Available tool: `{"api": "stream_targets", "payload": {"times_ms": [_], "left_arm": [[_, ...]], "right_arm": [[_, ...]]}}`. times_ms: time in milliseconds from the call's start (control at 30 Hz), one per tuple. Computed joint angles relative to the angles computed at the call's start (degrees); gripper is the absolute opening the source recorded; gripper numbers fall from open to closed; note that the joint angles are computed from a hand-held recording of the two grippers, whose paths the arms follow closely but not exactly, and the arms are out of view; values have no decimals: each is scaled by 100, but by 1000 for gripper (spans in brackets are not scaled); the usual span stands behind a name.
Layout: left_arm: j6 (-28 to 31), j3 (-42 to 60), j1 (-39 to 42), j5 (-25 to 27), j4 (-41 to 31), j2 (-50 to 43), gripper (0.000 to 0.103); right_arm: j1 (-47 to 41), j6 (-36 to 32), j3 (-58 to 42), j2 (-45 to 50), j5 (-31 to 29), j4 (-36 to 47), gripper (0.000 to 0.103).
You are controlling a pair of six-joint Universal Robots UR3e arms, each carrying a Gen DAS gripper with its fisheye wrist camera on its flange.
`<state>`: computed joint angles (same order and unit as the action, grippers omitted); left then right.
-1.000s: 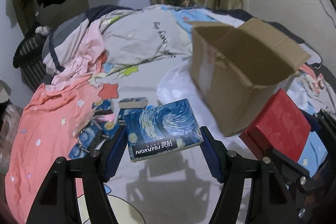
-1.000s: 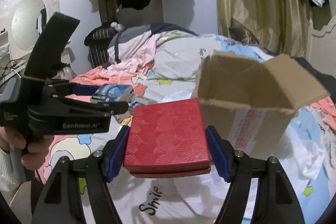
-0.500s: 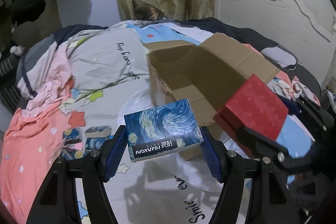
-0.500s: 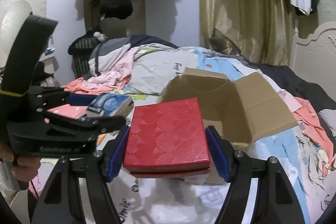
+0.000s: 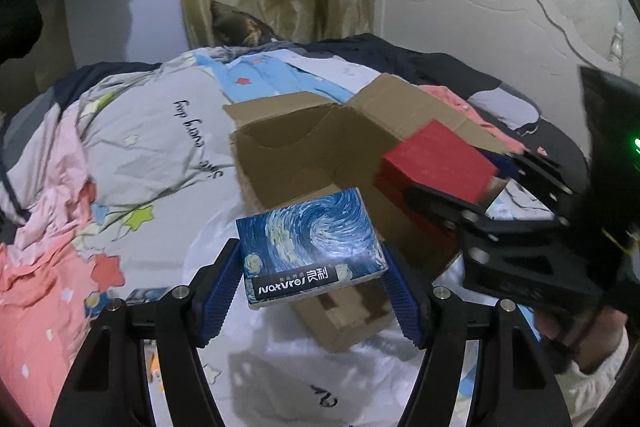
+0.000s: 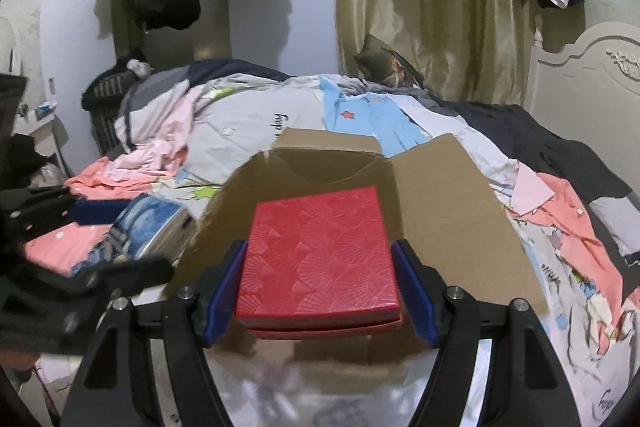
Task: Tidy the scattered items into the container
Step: 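Drop the red box into the cardboard box while the left gripper releases the tissue pack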
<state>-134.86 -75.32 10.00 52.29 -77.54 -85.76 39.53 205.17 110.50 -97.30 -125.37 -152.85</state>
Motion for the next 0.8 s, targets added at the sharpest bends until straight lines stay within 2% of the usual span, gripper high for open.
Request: {"api": "stream_targets", "payload": {"times_ms": [200,367,567,700,800], "left_arm": [[-137,143,-224,97,339,-465,70],[-260,601,-194,40,136,-932,70],[-355,957,-261,149,45,-1246,70],[-382,1004,-418,346,213,-1257,70],[-434,1174,-555,343,198,-1307,70]], "right_arm": [[-420,-422,-485,462,459,70,68],[-743,-707,-744,749,756,73,69],[-1094,-1016,-1412,1038,945,775,69],[-1200,-1096,-1055,889,1115,418,69],[-1113,-1184,-910,747,904,391,69]]}}
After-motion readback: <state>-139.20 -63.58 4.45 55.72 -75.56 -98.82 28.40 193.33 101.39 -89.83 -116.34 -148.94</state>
